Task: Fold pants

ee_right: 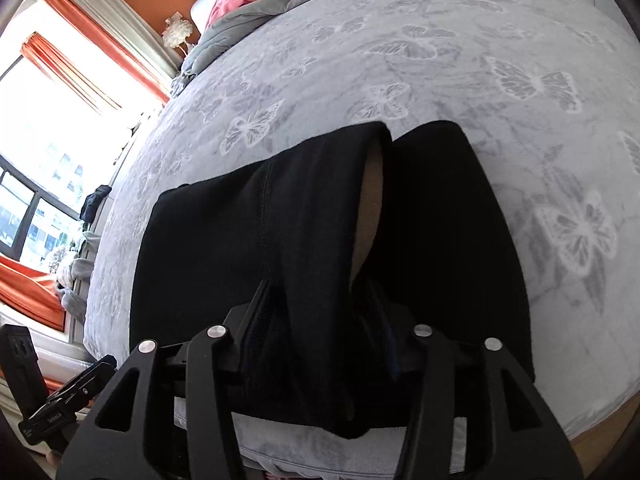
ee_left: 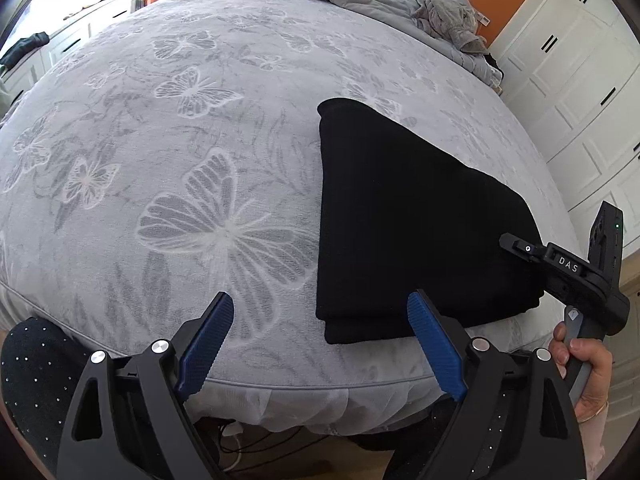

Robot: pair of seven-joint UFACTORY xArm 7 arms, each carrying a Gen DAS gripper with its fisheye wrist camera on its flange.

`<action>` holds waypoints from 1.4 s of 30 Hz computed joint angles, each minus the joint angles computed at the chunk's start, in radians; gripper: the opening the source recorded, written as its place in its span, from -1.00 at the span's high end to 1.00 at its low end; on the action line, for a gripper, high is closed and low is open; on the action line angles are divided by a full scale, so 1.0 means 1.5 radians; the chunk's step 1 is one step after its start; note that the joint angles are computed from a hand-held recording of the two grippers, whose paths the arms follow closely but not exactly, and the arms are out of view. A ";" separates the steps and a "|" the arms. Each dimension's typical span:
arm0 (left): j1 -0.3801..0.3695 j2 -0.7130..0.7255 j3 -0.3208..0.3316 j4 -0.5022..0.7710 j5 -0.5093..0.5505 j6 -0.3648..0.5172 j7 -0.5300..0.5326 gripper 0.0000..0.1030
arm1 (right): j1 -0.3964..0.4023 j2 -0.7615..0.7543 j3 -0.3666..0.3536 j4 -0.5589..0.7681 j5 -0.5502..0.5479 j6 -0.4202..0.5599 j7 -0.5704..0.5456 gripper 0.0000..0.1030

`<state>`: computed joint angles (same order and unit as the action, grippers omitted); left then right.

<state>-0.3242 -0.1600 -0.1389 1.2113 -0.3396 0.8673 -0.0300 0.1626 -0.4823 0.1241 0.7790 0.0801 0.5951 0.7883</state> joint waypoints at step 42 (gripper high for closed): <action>0.068 0.164 -0.012 0.196 -0.276 0.112 0.069 0.42 | 0.018 -0.101 -0.034 0.003 0.088 -0.007 -0.073 0.33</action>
<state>-0.2220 0.0852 -0.1574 1.5046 -0.7538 1.0352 0.0742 0.1900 -0.6338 0.0724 0.7841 0.2115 0.5853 0.6787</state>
